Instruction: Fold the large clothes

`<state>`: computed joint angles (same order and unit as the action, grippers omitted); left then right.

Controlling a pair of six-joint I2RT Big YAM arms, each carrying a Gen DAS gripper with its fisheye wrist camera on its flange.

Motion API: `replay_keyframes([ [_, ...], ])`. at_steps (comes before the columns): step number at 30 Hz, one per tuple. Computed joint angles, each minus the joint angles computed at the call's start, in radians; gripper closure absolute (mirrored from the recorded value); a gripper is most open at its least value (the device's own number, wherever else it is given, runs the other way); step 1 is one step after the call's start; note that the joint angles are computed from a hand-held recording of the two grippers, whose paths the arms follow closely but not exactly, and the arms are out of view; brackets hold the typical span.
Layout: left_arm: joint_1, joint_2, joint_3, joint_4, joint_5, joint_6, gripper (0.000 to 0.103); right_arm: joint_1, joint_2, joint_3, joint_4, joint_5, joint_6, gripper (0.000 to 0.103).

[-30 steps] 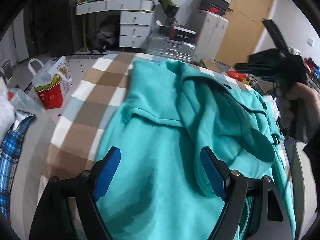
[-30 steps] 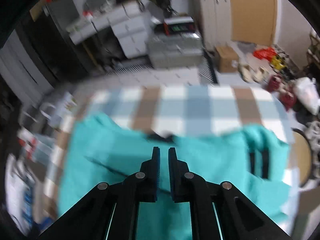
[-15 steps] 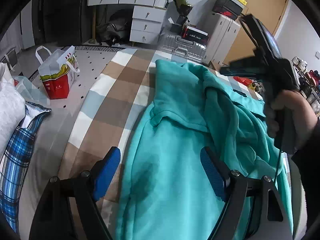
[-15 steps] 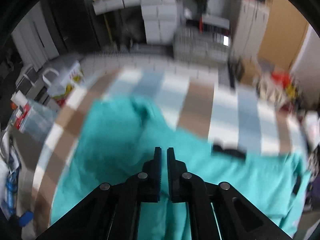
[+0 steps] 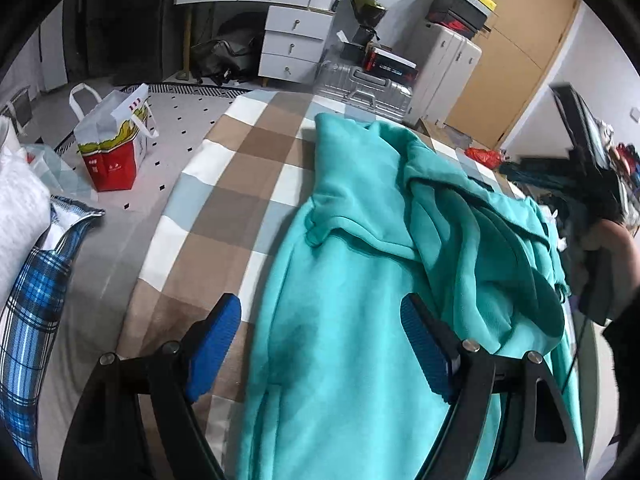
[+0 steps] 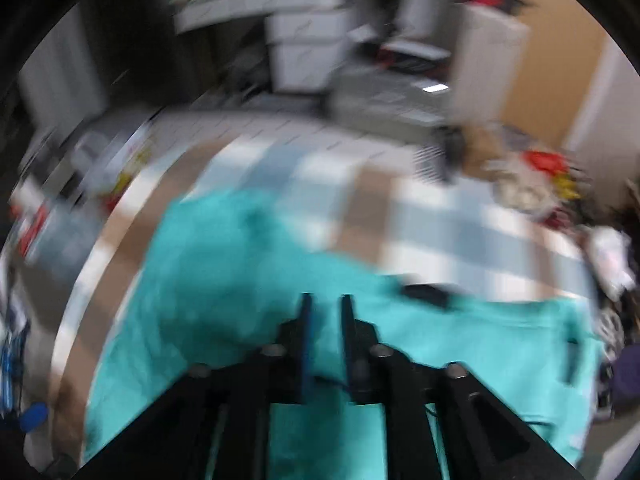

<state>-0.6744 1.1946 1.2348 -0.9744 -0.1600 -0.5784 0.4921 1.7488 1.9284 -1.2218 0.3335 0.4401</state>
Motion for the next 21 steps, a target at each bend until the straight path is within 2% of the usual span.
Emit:
replay_keyframes([
  [1, -0.010, 0.007, 0.005, -0.004, -0.012, 0.008, 0.024, -0.026, -0.035, -0.044, -0.024, 0.015, 0.034, 0.076],
  [2, -0.015, 0.012, 0.007, -0.006, -0.018, 0.012, 0.024, -0.036, -0.028, -0.039, -0.096, 0.024, 0.058, 0.076],
  [3, -0.022, 0.019, 0.010, -0.009, -0.026, 0.017, 0.024, -0.058, -0.025, -0.070, -0.166, -0.003, 0.061, 0.076],
  [4, -0.029, 0.028, 0.014, -0.012, -0.033, 0.024, 0.024, -0.074, -0.027, -0.123, -0.186, -0.071, 0.054, 0.077],
  [5, -0.033, 0.035, 0.018, -0.017, -0.036, 0.030, 0.024, -0.068, -0.057, -0.170, -0.155, -0.085, 0.032, 0.078],
  [6, -0.038, 0.046, 0.023, -0.023, -0.035, 0.038, 0.024, -0.050, -0.104, -0.218, -0.102, -0.046, 0.002, 0.078],
  [7, -0.042, 0.051, 0.025, -0.025, -0.035, 0.042, 0.024, -0.034, -0.133, -0.249, -0.099, -0.045, -0.014, 0.078],
  [8, -0.048, 0.059, 0.027, -0.029, -0.038, 0.049, 0.024, -0.022, -0.153, -0.267, -0.100, -0.050, -0.005, 0.078],
  [10, -0.062, 0.067, 0.031, -0.029, -0.039, 0.061, 0.024, 0.012, -0.282, -0.380, 0.002, -0.044, 0.008, 0.078],
  [12, -0.082, 0.074, 0.034, -0.031, -0.055, 0.066, 0.024, 0.038, -0.387, -0.465, 0.046, -0.024, 0.024, 0.077],
  [14, -0.096, 0.080, 0.036, -0.027, -0.041, 0.082, 0.024, 0.054, -0.475, -0.540, 0.043, 0.009, 0.066, 0.061],
  [16, -0.116, 0.081, 0.040, -0.014, -0.027, 0.094, 0.024, 0.063, -0.546, -0.610, 0.040, 0.048, 0.122, 0.052],
  [17, -0.126, 0.070, 0.038, 0.013, -0.016, 0.096, 0.024, 0.053, -0.578, -0.644, 0.043, 0.030, 0.137, 0.052],
  [18, -0.131, 0.063, 0.038, 0.030, -0.005, 0.094, 0.024, 0.043, -0.604, -0.677, 0.061, -0.037, 0.169, 0.052],
  [21, -0.154, 0.050, 0.047, 0.064, 0.001, 0.069, 0.024, 0.006, -0.650, -0.770, 0.225, -0.304, 0.284, 0.052],
])
